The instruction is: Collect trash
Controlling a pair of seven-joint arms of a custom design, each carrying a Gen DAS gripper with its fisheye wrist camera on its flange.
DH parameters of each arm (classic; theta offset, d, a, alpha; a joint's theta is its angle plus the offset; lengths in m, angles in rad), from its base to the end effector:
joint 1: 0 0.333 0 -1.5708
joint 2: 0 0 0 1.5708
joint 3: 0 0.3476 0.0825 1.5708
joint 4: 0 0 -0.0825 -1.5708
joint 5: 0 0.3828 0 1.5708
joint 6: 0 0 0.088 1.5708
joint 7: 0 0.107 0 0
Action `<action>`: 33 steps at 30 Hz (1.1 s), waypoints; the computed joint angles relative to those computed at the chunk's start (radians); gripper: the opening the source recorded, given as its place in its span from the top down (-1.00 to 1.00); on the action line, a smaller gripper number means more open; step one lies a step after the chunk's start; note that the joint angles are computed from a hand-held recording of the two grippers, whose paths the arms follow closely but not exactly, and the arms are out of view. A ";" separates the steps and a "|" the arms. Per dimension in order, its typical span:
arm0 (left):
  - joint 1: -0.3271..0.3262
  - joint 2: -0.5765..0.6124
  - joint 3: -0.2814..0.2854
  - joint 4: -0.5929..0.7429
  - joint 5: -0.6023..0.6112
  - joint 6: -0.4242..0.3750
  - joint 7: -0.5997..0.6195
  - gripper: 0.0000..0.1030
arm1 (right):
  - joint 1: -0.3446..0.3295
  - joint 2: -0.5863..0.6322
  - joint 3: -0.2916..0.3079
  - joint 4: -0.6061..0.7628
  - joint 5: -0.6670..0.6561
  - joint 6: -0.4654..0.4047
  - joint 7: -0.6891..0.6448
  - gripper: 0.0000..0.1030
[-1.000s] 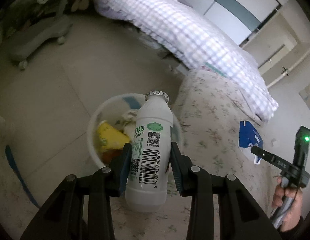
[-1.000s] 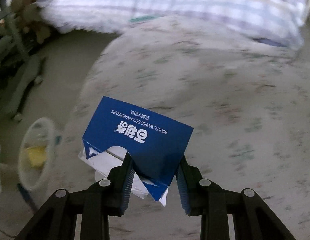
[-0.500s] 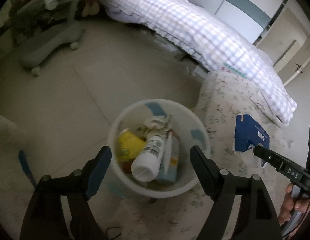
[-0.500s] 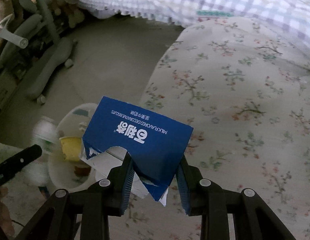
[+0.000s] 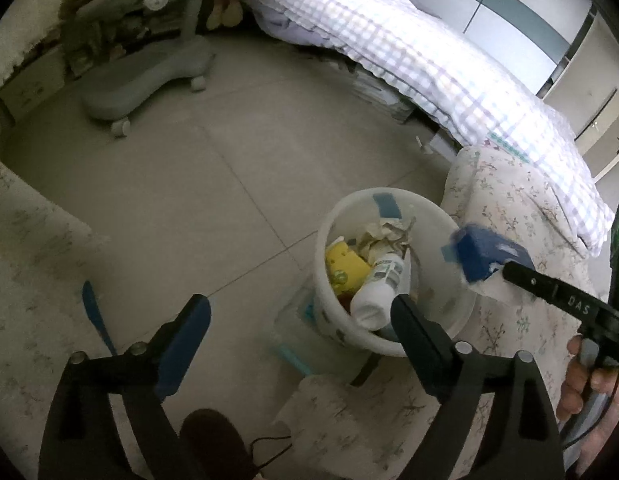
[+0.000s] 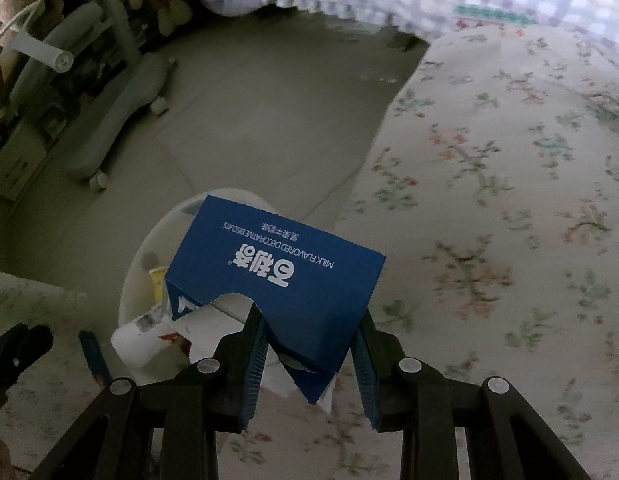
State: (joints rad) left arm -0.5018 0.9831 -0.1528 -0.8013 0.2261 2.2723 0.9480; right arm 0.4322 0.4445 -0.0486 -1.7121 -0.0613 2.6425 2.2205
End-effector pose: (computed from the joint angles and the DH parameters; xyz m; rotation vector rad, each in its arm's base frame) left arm 0.7196 -0.4605 0.4072 -2.0089 2.0795 -0.6988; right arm 0.6617 0.2743 0.4152 -1.6850 2.0812 -0.2568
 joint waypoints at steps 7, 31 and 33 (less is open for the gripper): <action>0.007 -0.048 -0.014 -0.076 -0.003 0.038 -0.007 -0.96 | -0.039 0.027 0.061 0.004 0.130 0.099 -0.078 -0.27; -0.064 -0.249 -0.069 -0.366 0.020 0.195 -0.022 -1.00 | -0.039 -0.443 0.041 -0.483 -0.295 0.073 0.343 -0.48; -0.065 -0.269 -0.077 -0.399 0.023 0.218 -0.027 -1.00 | -0.061 -0.483 0.070 -0.528 -0.341 0.065 0.397 -0.49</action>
